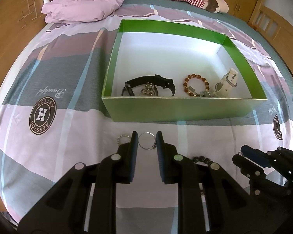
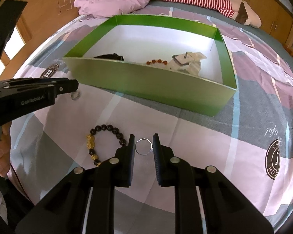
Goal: Organize jewelry
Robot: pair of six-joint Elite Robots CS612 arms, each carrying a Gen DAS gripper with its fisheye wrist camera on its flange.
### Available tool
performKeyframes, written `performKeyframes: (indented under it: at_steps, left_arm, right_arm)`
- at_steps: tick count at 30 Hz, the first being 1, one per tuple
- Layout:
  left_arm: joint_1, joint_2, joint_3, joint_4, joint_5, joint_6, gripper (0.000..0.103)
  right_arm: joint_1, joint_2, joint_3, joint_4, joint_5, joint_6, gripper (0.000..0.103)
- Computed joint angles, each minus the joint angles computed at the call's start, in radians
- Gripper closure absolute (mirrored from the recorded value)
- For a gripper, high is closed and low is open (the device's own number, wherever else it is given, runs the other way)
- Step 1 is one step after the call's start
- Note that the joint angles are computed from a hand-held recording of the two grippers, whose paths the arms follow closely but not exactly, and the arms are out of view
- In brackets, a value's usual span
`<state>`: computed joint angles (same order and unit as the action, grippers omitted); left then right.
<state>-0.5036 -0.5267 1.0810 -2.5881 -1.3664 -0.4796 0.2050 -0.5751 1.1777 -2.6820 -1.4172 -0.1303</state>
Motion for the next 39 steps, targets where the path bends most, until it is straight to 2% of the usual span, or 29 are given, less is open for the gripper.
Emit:
performKeyframes:
  at_steps: [21, 32, 35, 39]
  left_arm:
    - [-0.003, -0.001, 0.005, -0.013, 0.015, 0.013, 0.084]
    - [-0.004, 0.003, -0.003, 0.008, 0.012, 0.018, 0.084]
    - [-0.001, -0.005, 0.009, -0.023, 0.006, 0.016, 0.084]
    - [0.005, -0.022, 0.037, -0.133, 0.001, 0.041, 0.084]
  right_arm:
    - [0.005, 0.007, -0.01, 0.015, -0.009, -0.009, 0.085]
    - [0.006, 0.01, -0.014, 0.027, -0.012, -0.015, 0.085]
    - [0.006, 0.011, -0.015, 0.02, -0.011, -0.01, 0.085]
    - [-0.007, -0.006, 0.01, -0.049, 0.032, 0.015, 0.085]
